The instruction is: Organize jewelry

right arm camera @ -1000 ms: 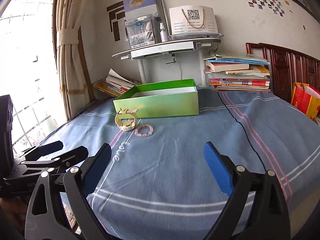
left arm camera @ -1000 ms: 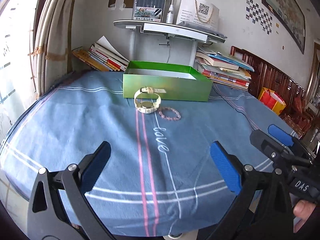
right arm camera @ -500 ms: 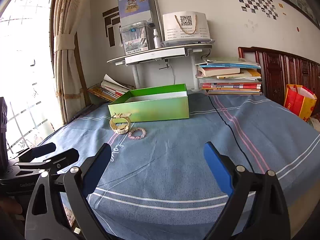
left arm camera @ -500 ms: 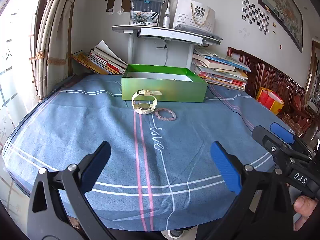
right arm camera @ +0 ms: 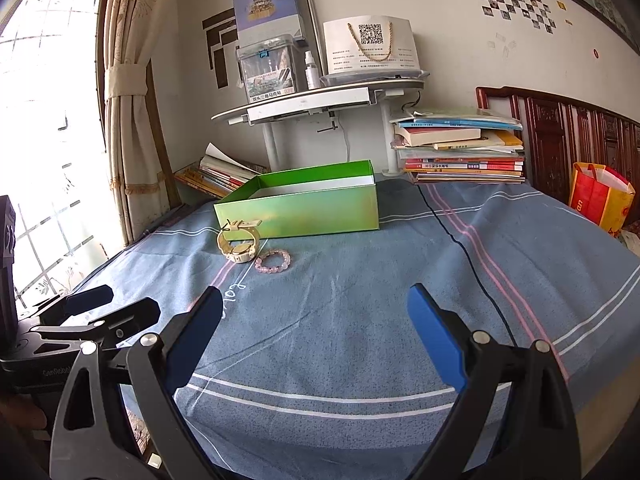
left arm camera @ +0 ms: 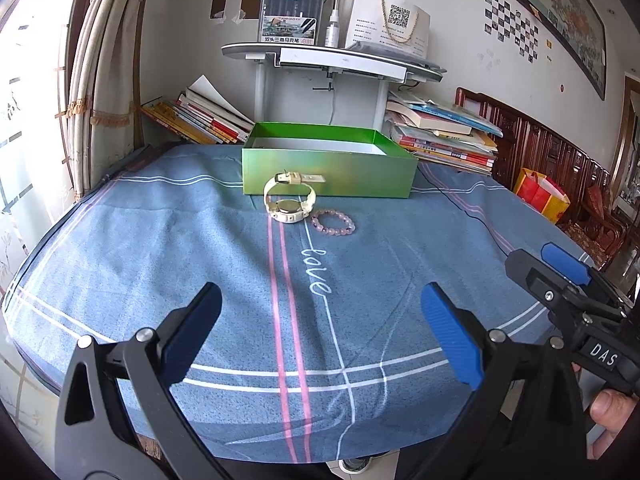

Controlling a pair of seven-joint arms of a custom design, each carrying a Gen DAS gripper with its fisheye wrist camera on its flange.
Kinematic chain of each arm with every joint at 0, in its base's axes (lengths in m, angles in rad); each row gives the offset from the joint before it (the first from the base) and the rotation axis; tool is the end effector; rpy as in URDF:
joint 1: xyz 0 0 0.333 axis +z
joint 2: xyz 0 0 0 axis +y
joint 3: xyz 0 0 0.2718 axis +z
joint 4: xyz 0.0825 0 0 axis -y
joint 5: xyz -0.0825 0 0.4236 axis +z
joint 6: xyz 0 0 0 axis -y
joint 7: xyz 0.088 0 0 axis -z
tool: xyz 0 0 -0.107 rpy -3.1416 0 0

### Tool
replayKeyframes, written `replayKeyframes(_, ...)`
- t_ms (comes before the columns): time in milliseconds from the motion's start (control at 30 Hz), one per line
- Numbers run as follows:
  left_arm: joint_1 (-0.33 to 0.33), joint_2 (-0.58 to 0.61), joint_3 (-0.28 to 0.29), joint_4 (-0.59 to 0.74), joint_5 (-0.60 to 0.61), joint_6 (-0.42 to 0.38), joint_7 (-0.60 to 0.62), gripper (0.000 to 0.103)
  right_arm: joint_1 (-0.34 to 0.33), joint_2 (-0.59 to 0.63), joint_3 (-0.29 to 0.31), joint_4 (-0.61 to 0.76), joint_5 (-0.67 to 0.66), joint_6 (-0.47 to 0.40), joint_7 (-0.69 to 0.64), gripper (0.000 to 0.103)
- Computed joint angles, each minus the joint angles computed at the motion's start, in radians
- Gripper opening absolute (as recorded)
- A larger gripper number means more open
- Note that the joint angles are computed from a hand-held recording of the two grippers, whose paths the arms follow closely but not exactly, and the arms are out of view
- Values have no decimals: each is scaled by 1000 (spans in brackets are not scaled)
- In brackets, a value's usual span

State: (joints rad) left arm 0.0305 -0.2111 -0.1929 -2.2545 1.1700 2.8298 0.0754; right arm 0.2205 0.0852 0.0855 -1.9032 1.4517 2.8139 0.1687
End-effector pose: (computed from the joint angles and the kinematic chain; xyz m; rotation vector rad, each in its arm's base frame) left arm 0.5475 -0.1397 0.4516 -1.8266 1.3244 -0.8370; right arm 0.6317 0.1475 0.4530 -1.7244 1.0679 -0.4439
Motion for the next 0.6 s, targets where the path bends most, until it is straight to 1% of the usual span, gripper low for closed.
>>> replayKeyframes(100,3,8,3,6,2,1,5,99,0,8,0,5,-13,2,17,91)
replayKeyframes(233,6,35,12,30,3,-16,41,99,-2,21,2,13,-33,4,33,91)
replayKeyframes(300,8,58,18,54,4,-35,68,99,-3,30,4,18,-50,3,51,91)
replayKeyframes(367,9,95,25,98,16,-74,93,99,-5,42,6,28,-71,1,73,91)
replayKeyframes(467,7,160,49,176,-3,-104,154,98,-9,62,10,44,-104,-1,104,91)
replayKeyframes(533,3,216,67,243,-38,-115,219,95,-11,76,11,55,-143,-9,137,91)
replayKeyframes(567,1,243,76,274,-69,-114,263,92,-13,85,13,62,-160,-10,152,91)
replayKeyframes(600,0,277,83,312,-125,-114,328,86,-15,92,15,69,-171,-11,165,91)
